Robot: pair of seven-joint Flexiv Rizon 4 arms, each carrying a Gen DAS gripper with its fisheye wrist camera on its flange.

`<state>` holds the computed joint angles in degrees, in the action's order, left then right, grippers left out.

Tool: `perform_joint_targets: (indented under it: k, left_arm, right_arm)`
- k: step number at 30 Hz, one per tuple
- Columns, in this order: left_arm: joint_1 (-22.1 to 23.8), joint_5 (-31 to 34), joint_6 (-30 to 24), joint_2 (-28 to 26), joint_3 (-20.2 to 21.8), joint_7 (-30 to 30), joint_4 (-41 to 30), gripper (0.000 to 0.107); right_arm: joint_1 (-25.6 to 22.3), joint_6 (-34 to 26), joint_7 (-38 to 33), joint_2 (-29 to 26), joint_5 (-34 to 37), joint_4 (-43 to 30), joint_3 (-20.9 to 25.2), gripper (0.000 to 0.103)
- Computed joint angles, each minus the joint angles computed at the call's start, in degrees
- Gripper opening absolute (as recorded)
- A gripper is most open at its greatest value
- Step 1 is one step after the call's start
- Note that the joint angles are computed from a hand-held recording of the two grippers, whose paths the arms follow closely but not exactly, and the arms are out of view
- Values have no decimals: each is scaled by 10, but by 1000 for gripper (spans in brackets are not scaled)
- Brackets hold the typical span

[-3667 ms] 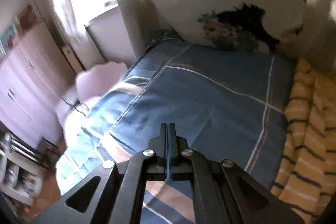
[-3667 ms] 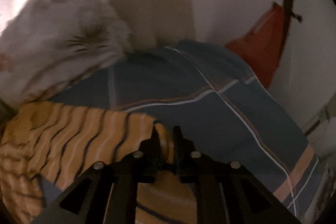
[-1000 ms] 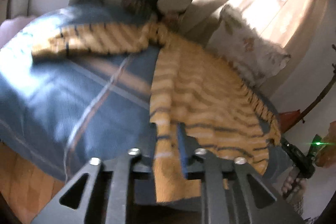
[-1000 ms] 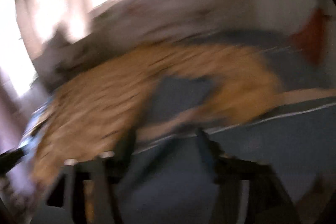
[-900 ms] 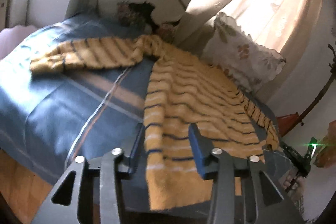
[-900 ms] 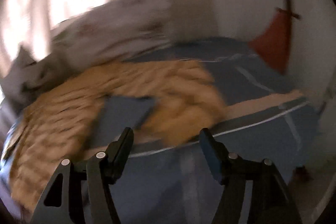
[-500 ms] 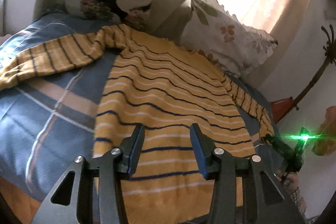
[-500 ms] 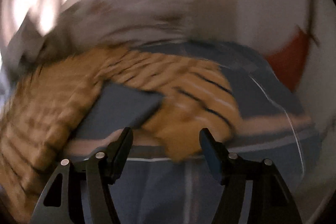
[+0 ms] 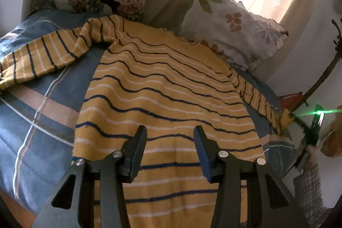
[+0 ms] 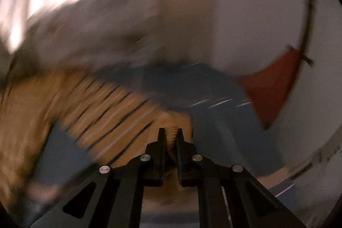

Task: Fold small clothes

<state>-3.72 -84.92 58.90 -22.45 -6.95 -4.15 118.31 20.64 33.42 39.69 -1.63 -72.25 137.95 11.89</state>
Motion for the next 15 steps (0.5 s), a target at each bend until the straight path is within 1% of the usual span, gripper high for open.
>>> perform_joint_targets:
  k: [2, 4, 6, 7, 8, 9, 10, 14, 15]
  left_arm:
    - [3, 3, -7, -5, -1, -12, -7, 44]
    - [4, -1, -9, -9, -3, -15, -13, 44]
    - [3, -6, -4, -12, -5, -13, -18, 44]
    - [3, -8, -4, -14, -6, -12, -20, 44]
    - [4, -7, -6, -16, -6, -15, -23, 44]
    - [5, -5, -8, -19, -7, -18, -25, 44]
    - [6, -1, -11, -22, -7, -22, -28, 44]
    - [12, 13, -19, -31, -10, -37, -37, 44]
    - [14, 16, -24, -33, -11, -40, -39, 44]
  right_arm:
    - [-36, 15, 22, 57, 15, 34, -17, 8]
    - [-64, -2, 17, 99, 51, 51, -19, 8]
    - [-87, -20, 8, 122, 75, 58, -19, 8]
    - [-93, -33, 2, 124, 91, 55, -14, 6]
    - [-93, -58, -6, 122, 113, 47, -6, 5]
    - [-94, -97, -19, 116, 137, 33, 5, 1]
    - [-93, -98, -18, 117, 134, 34, 2, 1]
    - [-97, -52, -3, 123, 96, 37, 2, 1]
    - [-101, -10, 4, 123, 74, 42, -7, 1]
